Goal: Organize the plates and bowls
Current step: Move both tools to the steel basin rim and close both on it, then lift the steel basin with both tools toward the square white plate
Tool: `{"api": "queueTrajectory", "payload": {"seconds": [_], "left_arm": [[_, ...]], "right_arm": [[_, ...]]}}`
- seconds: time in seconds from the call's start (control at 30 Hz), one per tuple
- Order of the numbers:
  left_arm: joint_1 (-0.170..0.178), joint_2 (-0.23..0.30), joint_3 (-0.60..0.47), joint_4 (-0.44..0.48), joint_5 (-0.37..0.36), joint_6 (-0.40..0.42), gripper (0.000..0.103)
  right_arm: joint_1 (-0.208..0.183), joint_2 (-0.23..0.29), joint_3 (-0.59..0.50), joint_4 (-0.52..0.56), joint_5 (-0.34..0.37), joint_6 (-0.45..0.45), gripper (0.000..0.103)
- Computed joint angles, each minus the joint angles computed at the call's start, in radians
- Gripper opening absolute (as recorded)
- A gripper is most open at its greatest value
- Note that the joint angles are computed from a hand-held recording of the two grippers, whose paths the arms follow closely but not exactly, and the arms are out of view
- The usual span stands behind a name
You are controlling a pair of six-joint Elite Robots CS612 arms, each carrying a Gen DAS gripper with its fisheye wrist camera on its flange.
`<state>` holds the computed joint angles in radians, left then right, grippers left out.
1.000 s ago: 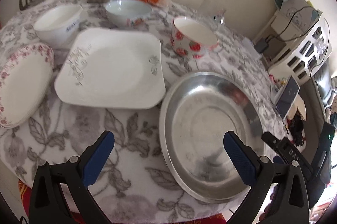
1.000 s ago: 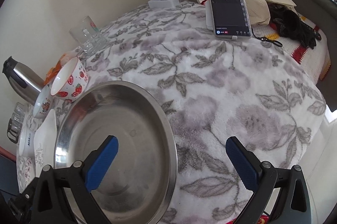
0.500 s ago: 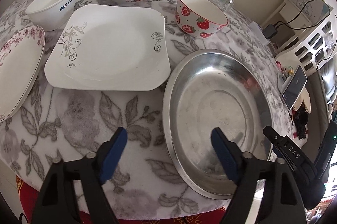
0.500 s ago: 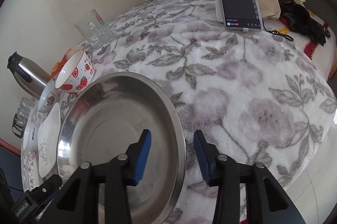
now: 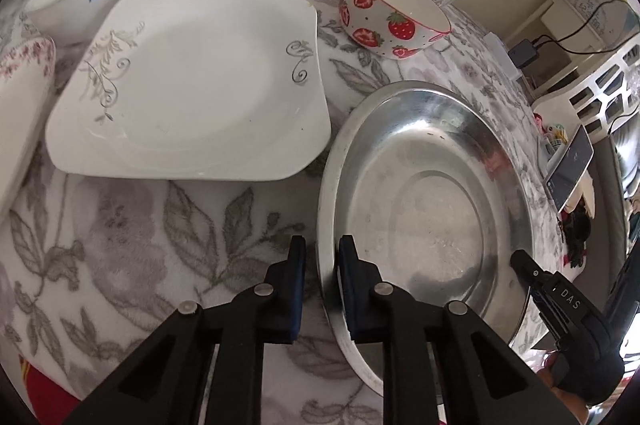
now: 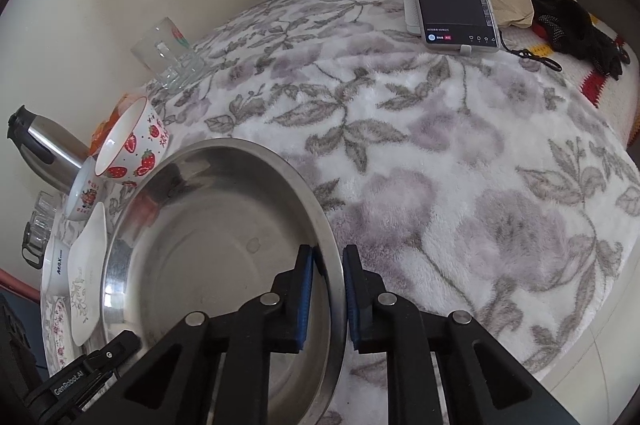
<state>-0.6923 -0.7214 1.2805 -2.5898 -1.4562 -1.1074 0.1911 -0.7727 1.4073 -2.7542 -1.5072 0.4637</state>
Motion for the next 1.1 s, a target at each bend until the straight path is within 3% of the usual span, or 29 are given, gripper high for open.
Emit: {"api": "queueTrajectory", "payload": {"seconds": [0.57,0.93,1.1], "left_arm": [[-0.001,0.014,-0.027,0.030,0.019,0.072,0.016],[-0.001,0.005,-0.013,-0.012,0.013,0.093,0.016],[-0.009,-0.001,-0.012,-0.016,0.053,0.128,0.016]], "right_arm": [[0.000,0.004,-0.006,0.015,0.011,0.007,0.018],[-0.006,-0.002,0.002,0.024,0.042,0.014,0.017],[-0.005,-0.009,0.012,-0.008,0.037,0.009,0.017]]}}
